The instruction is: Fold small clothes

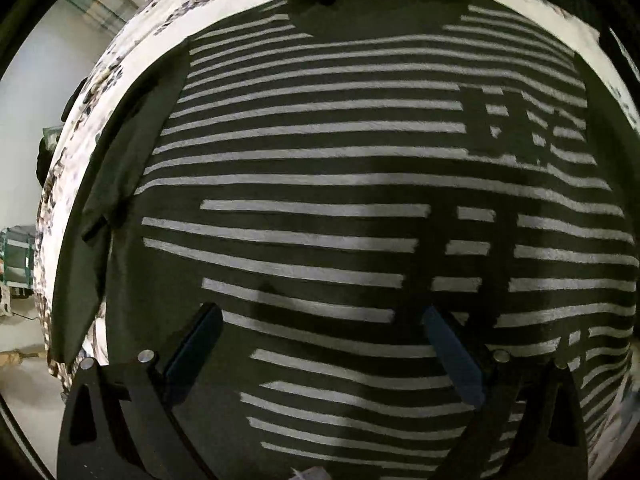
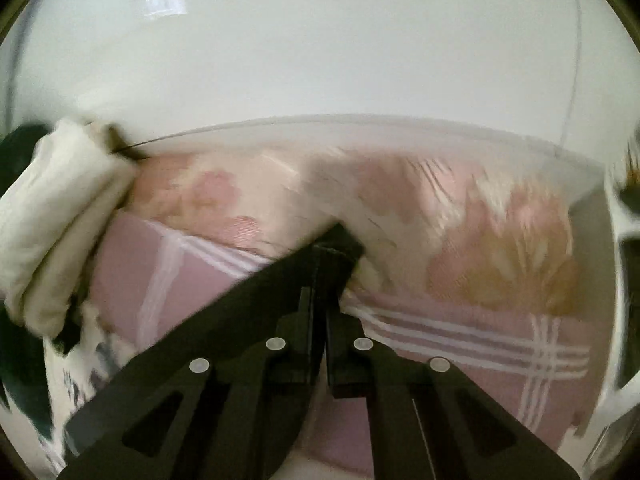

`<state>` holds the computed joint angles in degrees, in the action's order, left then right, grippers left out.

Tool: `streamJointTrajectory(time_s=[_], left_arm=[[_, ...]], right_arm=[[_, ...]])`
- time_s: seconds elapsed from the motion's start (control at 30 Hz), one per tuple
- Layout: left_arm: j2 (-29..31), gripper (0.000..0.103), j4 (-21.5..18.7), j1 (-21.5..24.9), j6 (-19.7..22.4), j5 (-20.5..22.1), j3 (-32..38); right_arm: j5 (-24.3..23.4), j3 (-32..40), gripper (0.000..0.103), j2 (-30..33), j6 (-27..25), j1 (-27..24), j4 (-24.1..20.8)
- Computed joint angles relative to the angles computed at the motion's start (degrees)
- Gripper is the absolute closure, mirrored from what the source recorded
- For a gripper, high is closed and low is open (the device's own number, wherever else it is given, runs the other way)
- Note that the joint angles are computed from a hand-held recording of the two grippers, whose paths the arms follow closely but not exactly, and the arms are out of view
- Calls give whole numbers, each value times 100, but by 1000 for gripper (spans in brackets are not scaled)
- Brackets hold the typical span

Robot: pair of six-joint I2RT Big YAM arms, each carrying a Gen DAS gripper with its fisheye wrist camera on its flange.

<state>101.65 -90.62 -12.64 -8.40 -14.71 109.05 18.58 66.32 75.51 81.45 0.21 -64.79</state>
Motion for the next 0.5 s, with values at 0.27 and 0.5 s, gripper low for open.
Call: streamJointTrajectory(time_s=[0.27,0.5], left_arm=[[-354,0,310,710,428,-50,-333],[-485,0,546,1721,990,-78,-356]], right_arm=[[744,2704,98,1150,-1374,1290,-908],[742,6981,98,3770,-2268,2616,-1788]])
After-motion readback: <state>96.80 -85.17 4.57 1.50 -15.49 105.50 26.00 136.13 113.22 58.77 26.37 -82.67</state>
